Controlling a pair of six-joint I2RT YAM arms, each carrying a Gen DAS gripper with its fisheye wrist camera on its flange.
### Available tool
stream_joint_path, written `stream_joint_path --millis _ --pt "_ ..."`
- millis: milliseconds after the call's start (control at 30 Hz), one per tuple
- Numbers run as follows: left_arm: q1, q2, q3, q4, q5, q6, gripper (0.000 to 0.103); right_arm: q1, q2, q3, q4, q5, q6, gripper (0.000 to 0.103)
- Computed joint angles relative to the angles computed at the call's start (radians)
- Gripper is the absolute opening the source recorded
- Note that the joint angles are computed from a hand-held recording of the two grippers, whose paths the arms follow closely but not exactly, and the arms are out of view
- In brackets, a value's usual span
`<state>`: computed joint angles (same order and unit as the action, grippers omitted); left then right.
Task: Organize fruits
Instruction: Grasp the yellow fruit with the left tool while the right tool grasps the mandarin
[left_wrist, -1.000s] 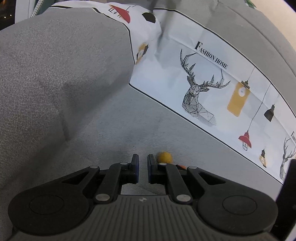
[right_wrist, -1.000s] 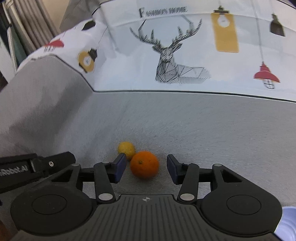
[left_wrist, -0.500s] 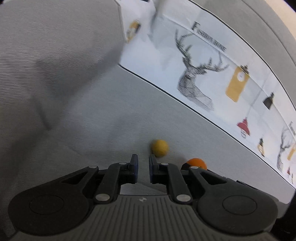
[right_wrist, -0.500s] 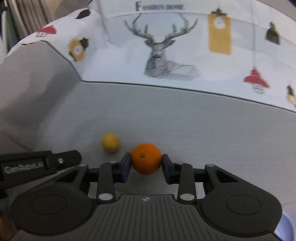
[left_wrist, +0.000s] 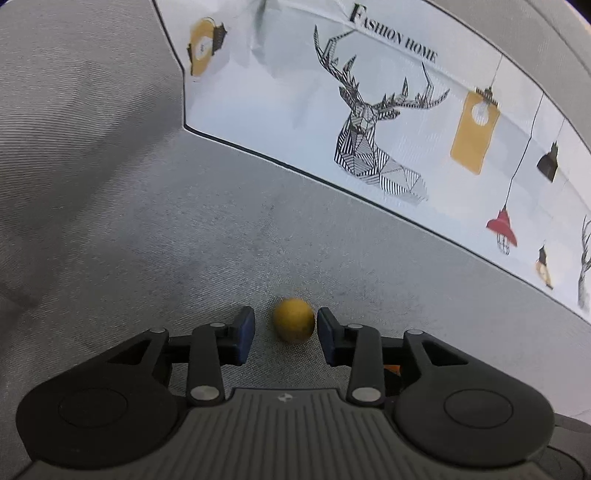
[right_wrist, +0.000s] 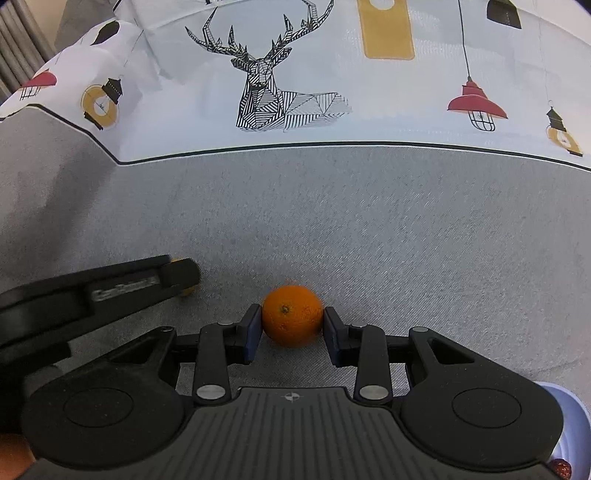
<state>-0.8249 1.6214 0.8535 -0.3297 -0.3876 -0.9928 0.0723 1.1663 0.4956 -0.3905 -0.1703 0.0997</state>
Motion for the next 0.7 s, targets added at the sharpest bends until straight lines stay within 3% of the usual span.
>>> stream_joint_path --millis 200,300,467,700 --pt "-0.015 0.036 0.037 -0.021 -0.031 0.037 0.039 0.008 0.01 0.008 0.0 0.008 0.003 0.037" --pt "-0.019 0.032 0.039 -0.031 -0.043 0.03 0.027 0.007 0.008 0.007 0.0 0.008 -0.002 0.037" --pt "-0.034 0.0 0.036 -0.055 -0.081 0.022 0.027 0.007 0.004 0.006 0.001 0.013 0.002 0.037" --pt "-0.002 0.006 0.036 -0.078 -0.043 0.015 0.027 0.023 0.013 0.004 0.014 0.031 0.004 0.037"
